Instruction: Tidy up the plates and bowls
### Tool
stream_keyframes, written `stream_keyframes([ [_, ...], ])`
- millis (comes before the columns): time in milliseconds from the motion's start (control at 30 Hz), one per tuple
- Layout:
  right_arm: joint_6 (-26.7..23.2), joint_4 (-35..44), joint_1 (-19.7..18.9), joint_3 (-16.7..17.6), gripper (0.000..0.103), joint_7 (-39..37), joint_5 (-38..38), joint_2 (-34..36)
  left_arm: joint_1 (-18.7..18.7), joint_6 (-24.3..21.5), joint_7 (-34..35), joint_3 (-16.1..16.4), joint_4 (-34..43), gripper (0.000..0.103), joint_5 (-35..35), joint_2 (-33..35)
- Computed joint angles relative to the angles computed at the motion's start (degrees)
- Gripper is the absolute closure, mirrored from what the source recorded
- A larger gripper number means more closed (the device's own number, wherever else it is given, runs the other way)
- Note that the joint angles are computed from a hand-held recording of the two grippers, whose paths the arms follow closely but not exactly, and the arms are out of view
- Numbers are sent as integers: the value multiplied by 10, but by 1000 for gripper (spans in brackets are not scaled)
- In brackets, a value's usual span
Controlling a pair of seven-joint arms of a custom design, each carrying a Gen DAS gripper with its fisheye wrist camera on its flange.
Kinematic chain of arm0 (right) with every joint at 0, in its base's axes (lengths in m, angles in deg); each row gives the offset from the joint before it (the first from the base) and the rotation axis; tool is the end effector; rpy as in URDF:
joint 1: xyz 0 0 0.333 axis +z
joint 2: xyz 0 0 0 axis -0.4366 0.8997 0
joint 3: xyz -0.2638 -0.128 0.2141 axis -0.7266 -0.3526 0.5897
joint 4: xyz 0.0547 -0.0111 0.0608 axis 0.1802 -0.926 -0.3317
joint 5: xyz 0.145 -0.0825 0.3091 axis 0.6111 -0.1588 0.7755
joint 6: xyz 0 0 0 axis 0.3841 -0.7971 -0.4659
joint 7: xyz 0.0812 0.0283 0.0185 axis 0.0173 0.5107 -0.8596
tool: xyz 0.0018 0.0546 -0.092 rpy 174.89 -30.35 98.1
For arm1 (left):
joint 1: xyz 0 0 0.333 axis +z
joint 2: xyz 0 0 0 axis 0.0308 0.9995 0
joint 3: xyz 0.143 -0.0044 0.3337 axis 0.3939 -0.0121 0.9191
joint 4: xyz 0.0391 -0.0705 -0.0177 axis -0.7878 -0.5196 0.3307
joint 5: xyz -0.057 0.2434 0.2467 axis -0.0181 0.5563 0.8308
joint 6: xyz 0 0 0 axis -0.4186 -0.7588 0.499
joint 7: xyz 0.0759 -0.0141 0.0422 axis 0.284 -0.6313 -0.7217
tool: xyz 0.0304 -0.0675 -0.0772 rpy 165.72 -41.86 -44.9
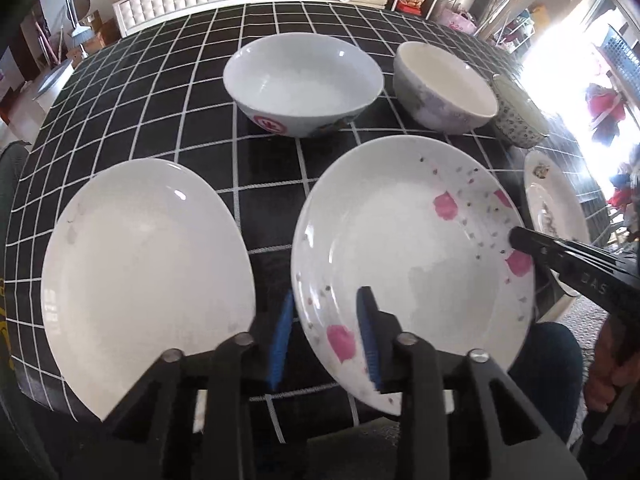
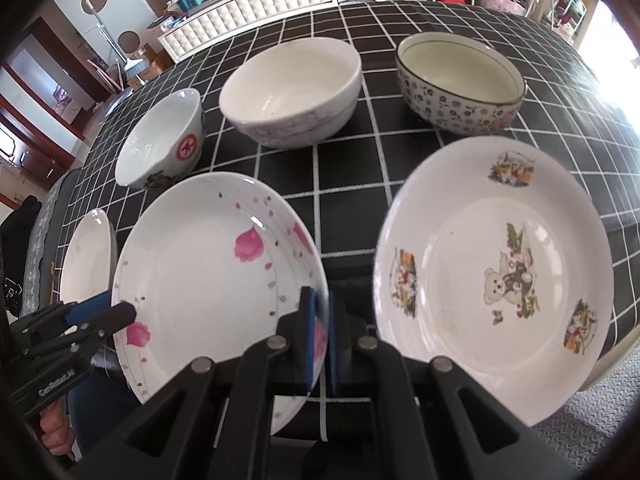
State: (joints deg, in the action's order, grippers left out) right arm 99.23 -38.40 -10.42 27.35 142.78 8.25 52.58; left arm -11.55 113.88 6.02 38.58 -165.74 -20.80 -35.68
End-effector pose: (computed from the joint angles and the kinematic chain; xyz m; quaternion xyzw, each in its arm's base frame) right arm 0.4958 0.1656 0.5068 -0.8160 0.5343 -0.0091 0.2202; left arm 0.3944 -0.2573 0.5774 -0.7948 0.5799 -0.1554 0.0890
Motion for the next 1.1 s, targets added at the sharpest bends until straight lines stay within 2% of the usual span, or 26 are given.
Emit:
stream_keyframes([
  [100,6,1,1,2,94,-4,-2,2,1,-5,-1,0,2,86,6,4],
  [200,7,5,2,2,94,-8,1,6,-1,8,8,10,-7,90,-19,4],
  [333,2,14,3,6,93,-7,-27,12,3,35,16,17,-23,91,-48,2],
  [500,-15,27,0,7,91,-16,-26,21,6,38,13,13,-24,92,-49,3],
  [733,-10,25,-1,10,91,-10,-19,21,6,37,11,12,-27,92,-54,-1],
  [967,-31,25,-3,8,91,-15,15,13,12,-10,1,-1,-6,93,-9,-12],
  [1100,-34,30,2,8,91,-28,32,3,16,-14,0,6,-13,93,-11,-27],
])
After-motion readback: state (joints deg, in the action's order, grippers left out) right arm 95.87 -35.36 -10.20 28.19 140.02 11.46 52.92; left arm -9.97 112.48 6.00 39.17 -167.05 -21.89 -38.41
